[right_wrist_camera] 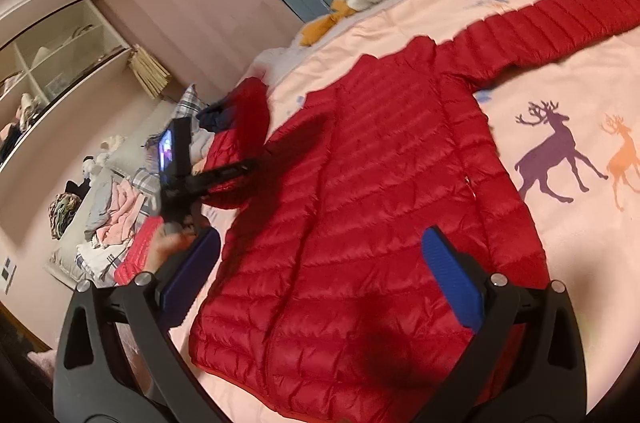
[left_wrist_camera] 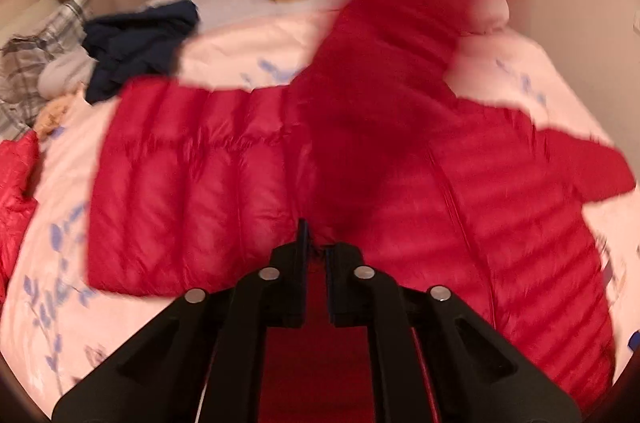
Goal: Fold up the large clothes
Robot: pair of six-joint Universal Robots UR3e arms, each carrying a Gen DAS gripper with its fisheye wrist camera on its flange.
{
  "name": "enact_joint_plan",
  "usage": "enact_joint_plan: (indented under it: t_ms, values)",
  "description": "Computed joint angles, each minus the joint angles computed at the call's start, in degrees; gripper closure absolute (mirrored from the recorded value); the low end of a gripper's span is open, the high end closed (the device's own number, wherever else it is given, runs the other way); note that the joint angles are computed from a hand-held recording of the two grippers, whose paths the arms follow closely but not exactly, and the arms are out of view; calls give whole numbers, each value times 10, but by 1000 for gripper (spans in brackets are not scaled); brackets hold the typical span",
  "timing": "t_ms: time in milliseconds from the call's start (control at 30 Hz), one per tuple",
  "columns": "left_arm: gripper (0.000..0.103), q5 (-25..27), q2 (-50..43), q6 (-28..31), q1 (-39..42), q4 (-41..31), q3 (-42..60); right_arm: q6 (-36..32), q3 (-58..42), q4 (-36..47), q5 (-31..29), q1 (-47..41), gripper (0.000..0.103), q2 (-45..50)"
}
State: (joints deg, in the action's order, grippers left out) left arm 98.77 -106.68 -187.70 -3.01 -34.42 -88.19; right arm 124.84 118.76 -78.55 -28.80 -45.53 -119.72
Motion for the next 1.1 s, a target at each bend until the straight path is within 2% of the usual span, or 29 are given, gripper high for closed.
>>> enact_joint_plan:
  t_ms: [33,100,133,167,200,267,333,400,500,533,600,700,800,833,867,900,933,1000,1033,1100]
  values:
    - [84,-3,-5,-1,0,-2,-4,16,-2,-22,-2,10,2,12]
    - [66,-19,-8,-15,-1,4,-18,67,-13,-91,-10,45,2,51]
    - [50,-25,-2,-19,2,2,-26,119,-23,-156,-20,75,2,86]
    - [38,-41,15,-24,10,4,-46,142,-33,-184,-24,91,2,107]
    - [31,-55,34,-30,15,17,-71,162,-51,-207,-27,110,2,136]
    - [23,-103,83,-33,34,51,-133,232,-96,-281,-39,157,2,208]
    - [23,-130,137,-42,51,78,-192,284,-161,-334,-44,205,2,289]
    - [23,-197,222,-40,111,88,-276,346,-229,-377,-67,248,2,363]
    - [23,-288,332,-33,217,57,-368,437,-381,-427,-125,328,2,502]
    - [23,-312,362,-27,246,39,-389,444,-423,-422,-140,345,2,533]
    - [23,-352,437,-8,312,-17,-428,488,-524,-445,-201,390,2,609]
    - [23,-419,553,35,413,-127,-462,516,-663,-434,-254,436,2,702]
    - [23,-482,671,115,523,-297,-463,524,-803,-386,-320,477,3,784]
    - [23,-494,695,136,547,-340,-458,516,-844,-368,-341,487,6,809]
    - [23,-502,715,159,568,-376,-455,508,-888,-346,-369,499,14,835]
    - [23,-505,732,175,583,-403,-454,496,-909,-346,-417,518,19,851]
    - [23,-507,742,186,594,-422,-453,486,-907,-354,-437,526,22,853]
    - [23,-527,770,244,642,-503,-444,464,-871,-394,-458,536,41,840]
    - [23,-526,768,245,643,-503,-446,458,-862,-403,-465,538,46,836]
    - [23,-529,772,254,652,-518,-448,452,-871,-400,-468,539,78,839]
